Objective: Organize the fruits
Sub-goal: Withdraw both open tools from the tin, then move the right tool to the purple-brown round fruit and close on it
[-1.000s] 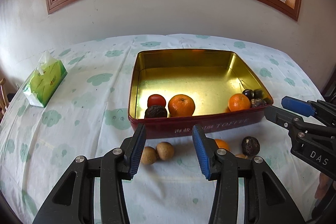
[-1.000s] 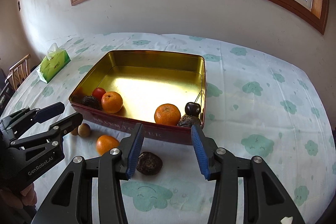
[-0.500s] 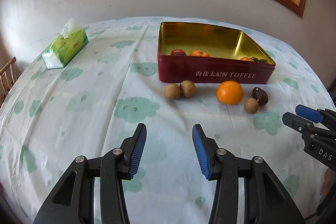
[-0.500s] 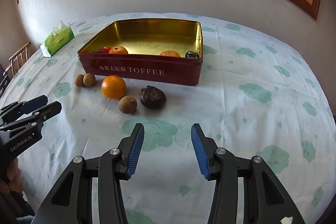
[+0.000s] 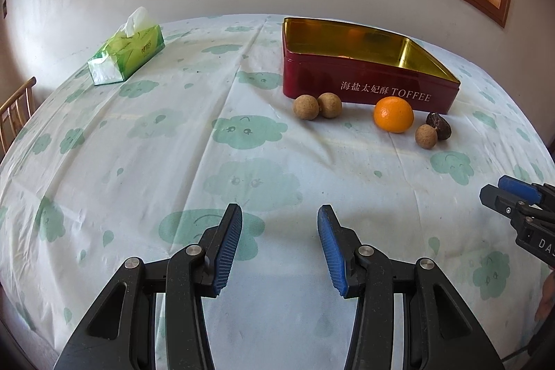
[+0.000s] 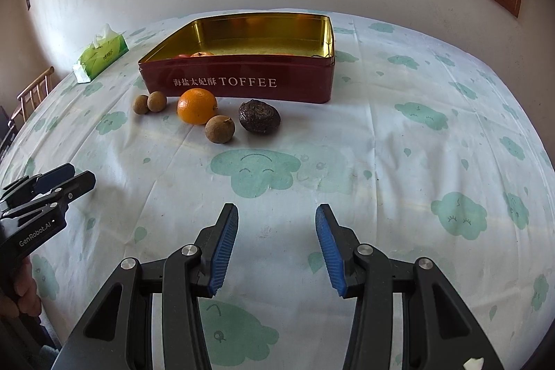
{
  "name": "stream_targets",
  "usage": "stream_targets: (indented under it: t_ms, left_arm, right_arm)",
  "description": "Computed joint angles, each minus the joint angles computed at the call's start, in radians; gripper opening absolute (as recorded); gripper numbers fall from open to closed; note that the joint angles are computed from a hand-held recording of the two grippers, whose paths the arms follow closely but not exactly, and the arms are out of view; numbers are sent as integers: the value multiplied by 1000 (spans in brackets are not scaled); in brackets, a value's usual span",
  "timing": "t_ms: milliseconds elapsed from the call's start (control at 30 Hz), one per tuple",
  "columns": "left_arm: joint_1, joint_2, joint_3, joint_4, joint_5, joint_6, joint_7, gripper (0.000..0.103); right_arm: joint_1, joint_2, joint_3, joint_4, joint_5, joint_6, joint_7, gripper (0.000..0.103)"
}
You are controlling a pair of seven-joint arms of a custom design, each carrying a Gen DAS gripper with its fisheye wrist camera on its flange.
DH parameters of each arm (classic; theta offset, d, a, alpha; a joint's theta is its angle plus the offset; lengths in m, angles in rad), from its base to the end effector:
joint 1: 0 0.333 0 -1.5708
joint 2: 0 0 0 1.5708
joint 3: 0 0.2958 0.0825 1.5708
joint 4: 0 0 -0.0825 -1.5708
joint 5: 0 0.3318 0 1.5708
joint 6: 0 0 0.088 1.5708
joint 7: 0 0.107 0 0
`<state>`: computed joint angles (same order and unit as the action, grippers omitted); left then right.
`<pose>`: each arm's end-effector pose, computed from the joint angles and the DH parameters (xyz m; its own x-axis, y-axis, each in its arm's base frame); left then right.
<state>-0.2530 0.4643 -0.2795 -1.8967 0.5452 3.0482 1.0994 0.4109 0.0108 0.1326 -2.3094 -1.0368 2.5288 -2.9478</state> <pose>0.5302 -0.3347 0.3626 -0.5023 -0.8638 0.0402 -0.6652 0.3563 -0.6562 0.4144 0.2608 0.3721 -0.3819 -0.9235 -0.0369 -0.7051 0.3170 -0.6343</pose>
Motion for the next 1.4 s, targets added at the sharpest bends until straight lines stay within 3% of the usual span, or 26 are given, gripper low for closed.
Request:
stream_targets:
  t_ms: [400,767,1400]
  left_arm:
    - [-15,46,-3,72,-8,-38,31,47]
    - [-60,126,10,239,-15,-94,69,47]
    - [-82,261,-7,436,-95,-192,147,47]
  right_arm:
    - [-18,46,-22,34,9,21,-55,44]
    - [-33,111,-53,113,16,38,-141,44]
    - [-36,200,-96,219,-5,80,-187,44]
